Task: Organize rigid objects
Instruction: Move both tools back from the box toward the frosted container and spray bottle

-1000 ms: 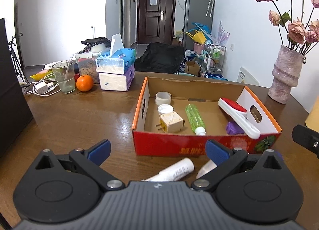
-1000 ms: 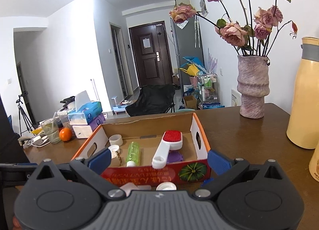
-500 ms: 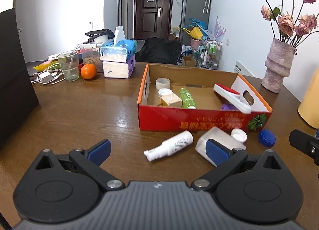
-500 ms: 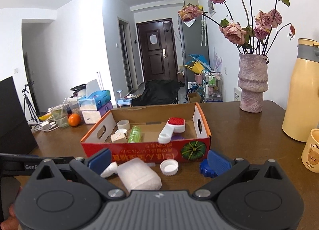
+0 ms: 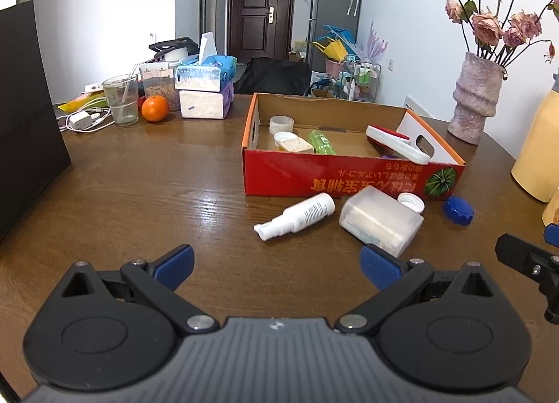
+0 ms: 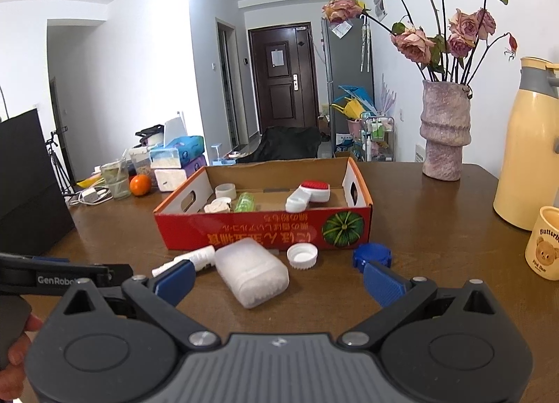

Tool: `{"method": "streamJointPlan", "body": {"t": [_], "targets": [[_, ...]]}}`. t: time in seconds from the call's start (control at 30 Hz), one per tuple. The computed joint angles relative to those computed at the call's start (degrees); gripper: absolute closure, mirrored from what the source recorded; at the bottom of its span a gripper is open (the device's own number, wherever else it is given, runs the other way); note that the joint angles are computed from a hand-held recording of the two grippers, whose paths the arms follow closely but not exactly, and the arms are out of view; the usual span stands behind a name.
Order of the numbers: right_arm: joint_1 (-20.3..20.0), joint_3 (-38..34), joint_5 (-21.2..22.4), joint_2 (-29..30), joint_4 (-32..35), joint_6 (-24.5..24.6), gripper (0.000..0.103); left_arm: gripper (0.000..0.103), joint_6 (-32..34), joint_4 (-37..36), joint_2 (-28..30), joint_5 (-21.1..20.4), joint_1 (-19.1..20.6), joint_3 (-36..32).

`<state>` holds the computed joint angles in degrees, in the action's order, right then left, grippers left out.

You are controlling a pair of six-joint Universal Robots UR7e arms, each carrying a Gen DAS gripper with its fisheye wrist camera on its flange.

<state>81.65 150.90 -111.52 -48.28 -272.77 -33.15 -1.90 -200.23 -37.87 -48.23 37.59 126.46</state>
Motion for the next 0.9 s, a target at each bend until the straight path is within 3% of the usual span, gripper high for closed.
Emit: {"method": "streamJointPlan", "body": {"t": [0.9], "targets": [[0.0,-1.1,-0.6,1.9,2.5,-1.0,0.0,0.0,1.5,0.5,0.4,-1.1,2.0,0.1]]}}
